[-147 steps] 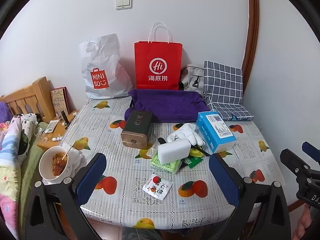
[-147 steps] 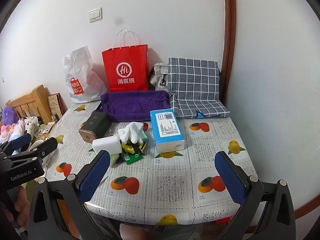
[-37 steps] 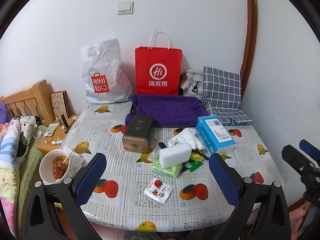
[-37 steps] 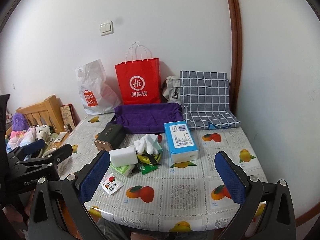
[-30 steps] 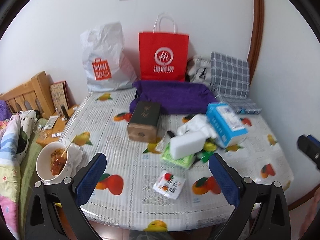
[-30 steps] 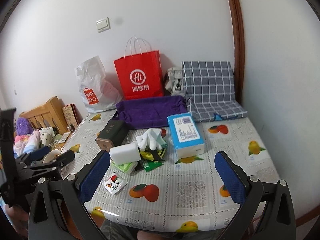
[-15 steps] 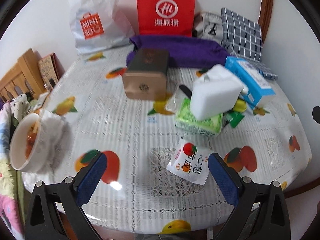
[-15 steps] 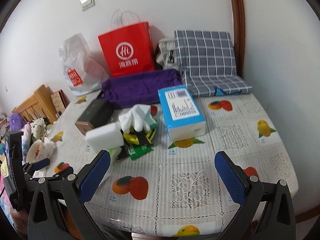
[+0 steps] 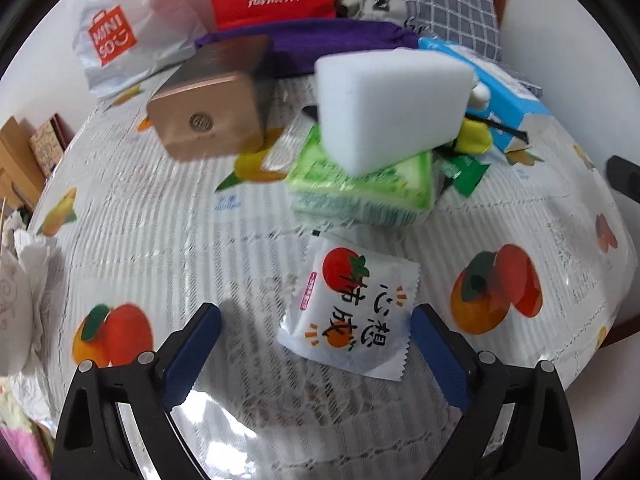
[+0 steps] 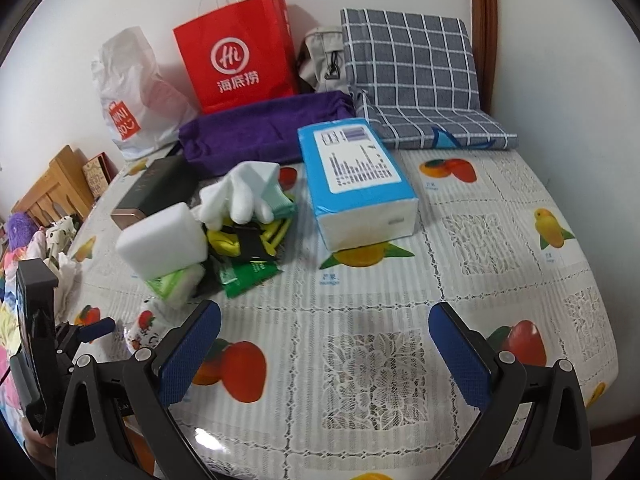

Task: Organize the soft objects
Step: 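Grasp the white tomato-print snack packet with the left tool while the right tool approaches the white sponge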

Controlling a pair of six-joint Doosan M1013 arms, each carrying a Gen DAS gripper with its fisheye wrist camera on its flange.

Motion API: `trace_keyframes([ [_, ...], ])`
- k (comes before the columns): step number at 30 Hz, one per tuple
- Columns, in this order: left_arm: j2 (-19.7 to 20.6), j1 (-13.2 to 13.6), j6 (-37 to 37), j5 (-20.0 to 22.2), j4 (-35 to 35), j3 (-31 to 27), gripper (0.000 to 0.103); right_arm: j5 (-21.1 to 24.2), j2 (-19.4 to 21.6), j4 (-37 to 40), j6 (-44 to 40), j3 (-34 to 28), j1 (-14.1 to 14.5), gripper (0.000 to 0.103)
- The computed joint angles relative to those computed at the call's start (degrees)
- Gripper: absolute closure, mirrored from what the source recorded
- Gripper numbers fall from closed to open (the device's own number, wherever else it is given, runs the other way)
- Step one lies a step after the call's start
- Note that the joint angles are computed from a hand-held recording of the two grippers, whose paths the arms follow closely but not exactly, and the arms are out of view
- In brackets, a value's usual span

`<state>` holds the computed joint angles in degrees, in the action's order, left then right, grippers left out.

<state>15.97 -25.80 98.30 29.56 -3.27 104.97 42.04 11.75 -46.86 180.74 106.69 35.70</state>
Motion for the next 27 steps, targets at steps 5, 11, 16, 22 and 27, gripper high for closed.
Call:
trace_keyframes([
  [5, -0.43, -0.27, 4.28, -1.7, -2.86, 0.68, 0.024, -0.94, 0.39, 0.98, -0.34, 0.26, -0.95, 0.001],
  [11, -0.82, -0.96, 8.2, -3.82, -5.61, 1.41, 0.053, -1.93, 1.46, 3.25, -2.97, -0.33, -1.56, 0.001],
  [16, -0.86, -0.44, 10.24, -3.86, -8.6, 1.38, 0.071, -1.92, 1.83, 3.46, -4.04, -0.83, -1.43, 0.001],
  [22, 0.37, 1.47, 7.0, -2.44, -6.06, -0.65, 0.075, -1.71, 2.09, 2.91, -4.18, -1.5, -1.26, 0.001],
  [27, 0.35, 2.67, -0.51, -3.0, -0.99, -0.56, 0.075, -3.52, 2.59, 1.58, -4.25, -2.53, -1.02, 0.001],
])
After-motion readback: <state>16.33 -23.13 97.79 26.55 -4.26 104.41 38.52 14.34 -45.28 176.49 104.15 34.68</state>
